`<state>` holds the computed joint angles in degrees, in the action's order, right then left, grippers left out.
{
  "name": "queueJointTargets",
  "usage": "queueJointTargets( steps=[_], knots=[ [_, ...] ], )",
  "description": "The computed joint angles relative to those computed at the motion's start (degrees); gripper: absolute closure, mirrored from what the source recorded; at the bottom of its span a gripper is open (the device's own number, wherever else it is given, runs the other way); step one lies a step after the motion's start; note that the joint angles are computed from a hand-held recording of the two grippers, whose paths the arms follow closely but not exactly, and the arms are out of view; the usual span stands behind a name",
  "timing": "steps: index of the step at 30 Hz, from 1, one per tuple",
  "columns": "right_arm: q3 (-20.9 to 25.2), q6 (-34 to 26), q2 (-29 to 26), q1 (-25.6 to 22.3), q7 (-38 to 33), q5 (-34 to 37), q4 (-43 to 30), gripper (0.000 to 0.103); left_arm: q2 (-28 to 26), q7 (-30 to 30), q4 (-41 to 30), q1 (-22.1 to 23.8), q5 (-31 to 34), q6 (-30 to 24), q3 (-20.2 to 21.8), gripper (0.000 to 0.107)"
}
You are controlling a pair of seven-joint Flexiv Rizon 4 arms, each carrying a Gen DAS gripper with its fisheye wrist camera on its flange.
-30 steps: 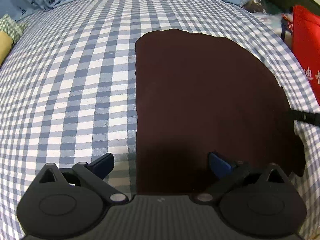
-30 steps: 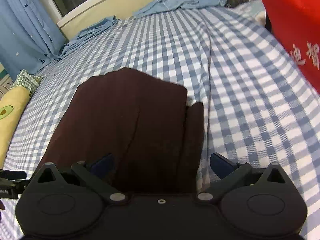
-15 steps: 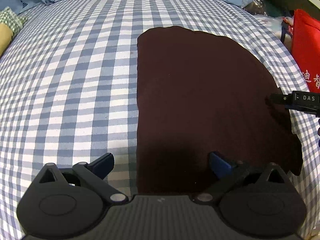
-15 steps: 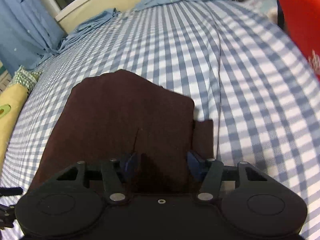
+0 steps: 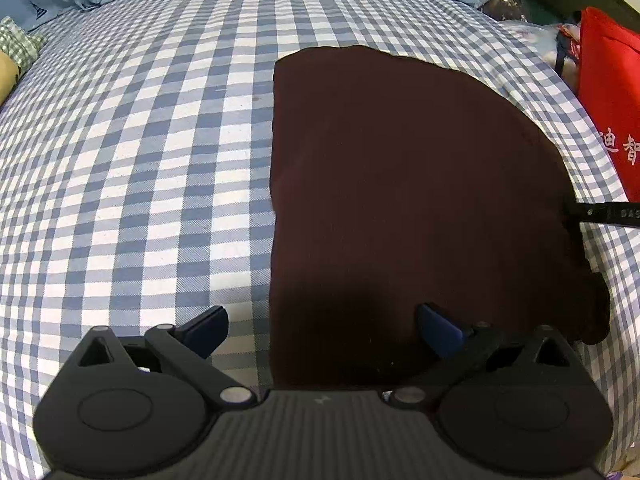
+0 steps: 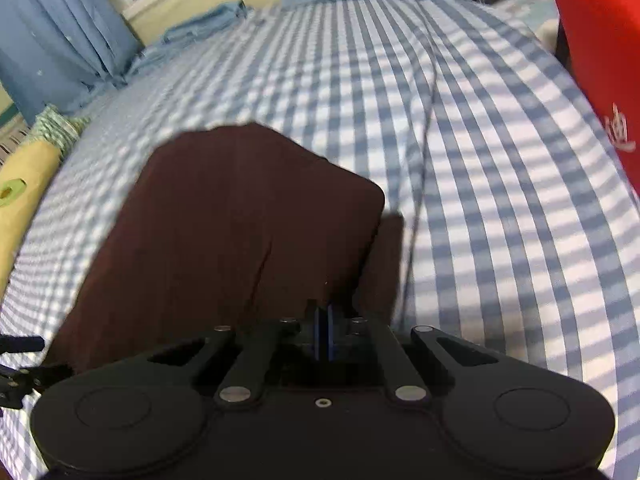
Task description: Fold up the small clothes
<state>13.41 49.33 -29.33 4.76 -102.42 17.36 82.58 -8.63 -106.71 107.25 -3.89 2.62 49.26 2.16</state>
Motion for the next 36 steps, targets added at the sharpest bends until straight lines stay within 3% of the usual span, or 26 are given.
queueJointTargets(
  steps=[4,7,12,15,22,30,36],
  knots=[
    [-0.27,-0.47,-0.27,0.41,1.77,-0.08,-0.35,0.099,-0.10,0.09,-0.38,0.01,0.25,-0.34,-0.02,0.004],
    [-0.16,-0.49,0.08,0.46,0.62,-0.87,-0.06,0.084,-0.18,1.16,-0.74,0.21,0.30,-0.49,0.01,0.004],
    [0.33,1.65,0.03,0.07,-0.13,0.91,-0.78,0.049,-1.00,1.68,-3.50,0.17,2.17,-2.66,0.14,0.005],
    [-0.36,3.22,-0.61,0.63,0.73,-0.07,-1.07,0.039,-1.58,1.38,-5.35,0.19,3.83,-3.32,0.50,0.005],
    [-0.74,1.50,-3.16,0.76,5.39,-1.67,-3.28,0.037,-4.56,1.72,-8.96,1.43,3.85,-3.87,1.22,0.005],
    [0.36,0.18,-4.63,0.64,6.83,-0.30,-4.65,0.032,-8.25,7.69,-10.18,3.30,-2.16,-1.93,0.69,0.004],
    [-0.14,1.55,-4.51,1.06,9.59,-0.82,-3.67,0.030,-10.79,9.46,-12.56,2.87,-2.20,-2.52,1.15,0.004]
  ],
)
